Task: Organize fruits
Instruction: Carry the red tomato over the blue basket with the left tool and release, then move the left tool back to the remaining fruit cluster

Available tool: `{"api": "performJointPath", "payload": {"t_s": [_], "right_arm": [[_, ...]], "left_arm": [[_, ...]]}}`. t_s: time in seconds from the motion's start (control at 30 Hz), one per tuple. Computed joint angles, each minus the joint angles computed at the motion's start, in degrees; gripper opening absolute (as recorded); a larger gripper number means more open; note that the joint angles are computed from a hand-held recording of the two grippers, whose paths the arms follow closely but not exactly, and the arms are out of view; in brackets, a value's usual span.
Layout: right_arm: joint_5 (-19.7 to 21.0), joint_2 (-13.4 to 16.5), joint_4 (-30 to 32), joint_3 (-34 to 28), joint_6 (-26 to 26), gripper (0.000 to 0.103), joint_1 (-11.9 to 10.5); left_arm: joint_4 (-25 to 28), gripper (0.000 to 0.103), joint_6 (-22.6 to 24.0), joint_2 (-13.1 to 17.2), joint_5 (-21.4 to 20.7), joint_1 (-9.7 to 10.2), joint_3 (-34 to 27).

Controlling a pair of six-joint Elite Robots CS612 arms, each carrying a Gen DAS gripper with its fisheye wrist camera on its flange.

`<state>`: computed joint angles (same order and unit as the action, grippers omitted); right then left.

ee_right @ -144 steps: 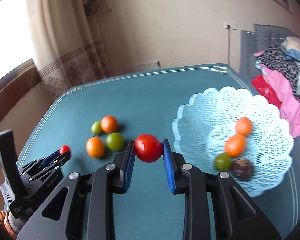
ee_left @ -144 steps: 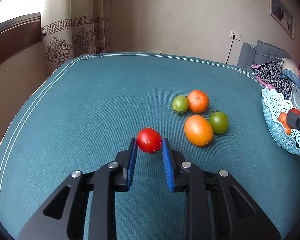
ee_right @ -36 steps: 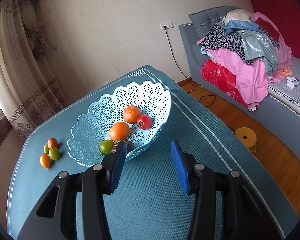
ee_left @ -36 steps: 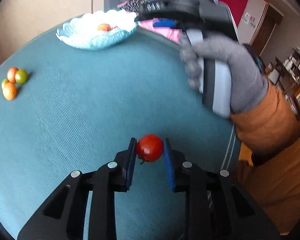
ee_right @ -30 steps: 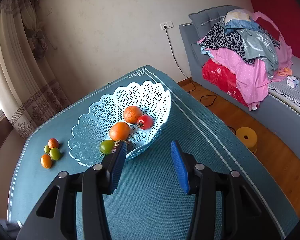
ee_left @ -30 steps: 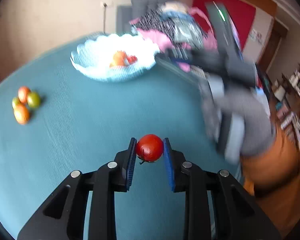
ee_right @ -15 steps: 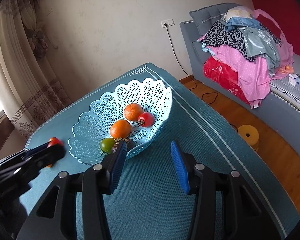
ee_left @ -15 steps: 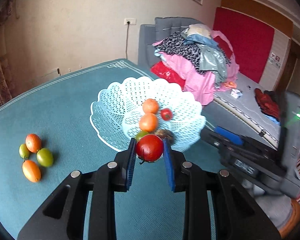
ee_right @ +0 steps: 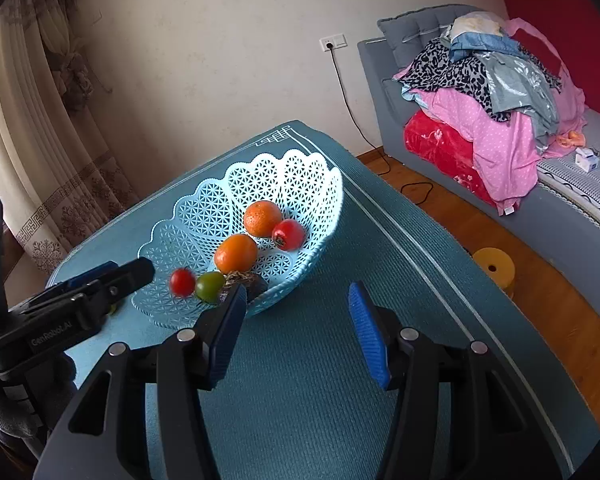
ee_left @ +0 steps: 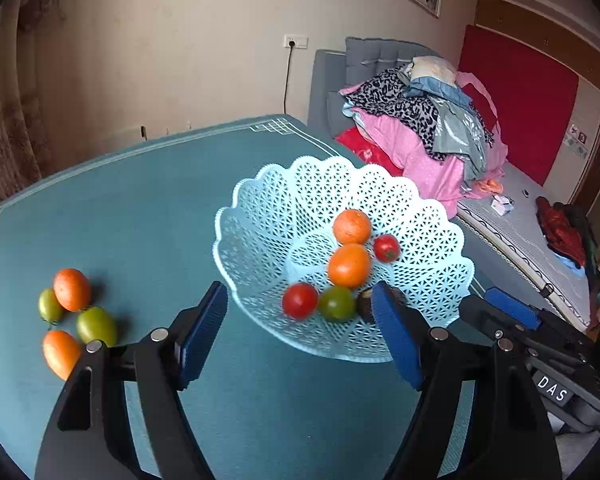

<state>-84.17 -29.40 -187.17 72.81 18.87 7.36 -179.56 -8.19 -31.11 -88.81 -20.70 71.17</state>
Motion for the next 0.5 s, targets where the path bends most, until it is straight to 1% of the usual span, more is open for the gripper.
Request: {"api": "performJointPath", "payload": {"t_s": [0.23, 0.37, 0.5], "right_arm": [[-0.93, -0.24, -0.31, 0.11, -0.71, 0.054, 0.47], [-1.84, -0.54, -1.29, 0.42, -2.28, 0.054, 1.07], [-2.11, -0.6, -1.72, 0.23, -4.06, 0.055, 1.75]], "left_arm": [[-3.52, 0.098, -1.2, -0.55, 2.72, 0.31, 1.82], [-5.25, 0.1, -2.31, -1.12, 5.53, 0.5, 3.53], [-5.02, 0.101, -5.56, -1.75, 8.41, 1.08, 5.12]]}}
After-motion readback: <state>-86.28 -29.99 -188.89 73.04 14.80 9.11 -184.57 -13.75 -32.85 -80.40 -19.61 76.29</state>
